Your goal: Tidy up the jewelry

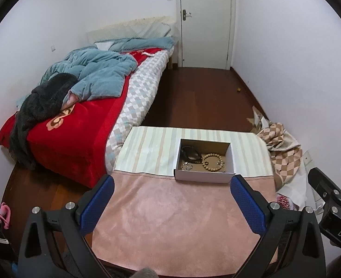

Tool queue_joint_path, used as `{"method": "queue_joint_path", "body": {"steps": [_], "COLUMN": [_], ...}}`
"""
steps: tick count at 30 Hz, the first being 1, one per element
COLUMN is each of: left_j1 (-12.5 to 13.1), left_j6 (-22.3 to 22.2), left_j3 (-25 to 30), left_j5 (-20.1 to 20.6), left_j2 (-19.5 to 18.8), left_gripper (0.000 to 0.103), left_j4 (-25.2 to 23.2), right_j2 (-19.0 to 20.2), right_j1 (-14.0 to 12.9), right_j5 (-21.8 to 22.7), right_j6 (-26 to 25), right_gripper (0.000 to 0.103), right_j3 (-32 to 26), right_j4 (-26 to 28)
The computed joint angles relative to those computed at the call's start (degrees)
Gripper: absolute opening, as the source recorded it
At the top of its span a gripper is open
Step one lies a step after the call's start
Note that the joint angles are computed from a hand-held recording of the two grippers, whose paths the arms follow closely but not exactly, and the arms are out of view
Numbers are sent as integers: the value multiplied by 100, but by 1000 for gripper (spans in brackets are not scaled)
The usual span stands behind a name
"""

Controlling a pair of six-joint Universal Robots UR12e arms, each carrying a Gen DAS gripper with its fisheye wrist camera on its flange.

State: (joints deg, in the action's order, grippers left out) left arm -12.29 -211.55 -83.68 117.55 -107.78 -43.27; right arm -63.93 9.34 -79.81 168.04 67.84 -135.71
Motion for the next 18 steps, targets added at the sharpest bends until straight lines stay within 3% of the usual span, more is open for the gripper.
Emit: {"method": "queue_joint_path", "body": {"steps": [9, 18], "left_j1": [-127, -98], "left_j6": [-55, -176], "left_j3": [-84, 12], "left_j5": [1, -122], "left_j2": [247, 195], "left_gripper": [102, 102], "left_j4": [-41, -279], "right_j2": [-476, -476], "right_j1": [-98, -109], "right_j5": [116, 126], "right_j6": [-27, -53], "right_gripper": [102, 103], "right_j3": [361, 244], "right_j4": [-251, 18]}}
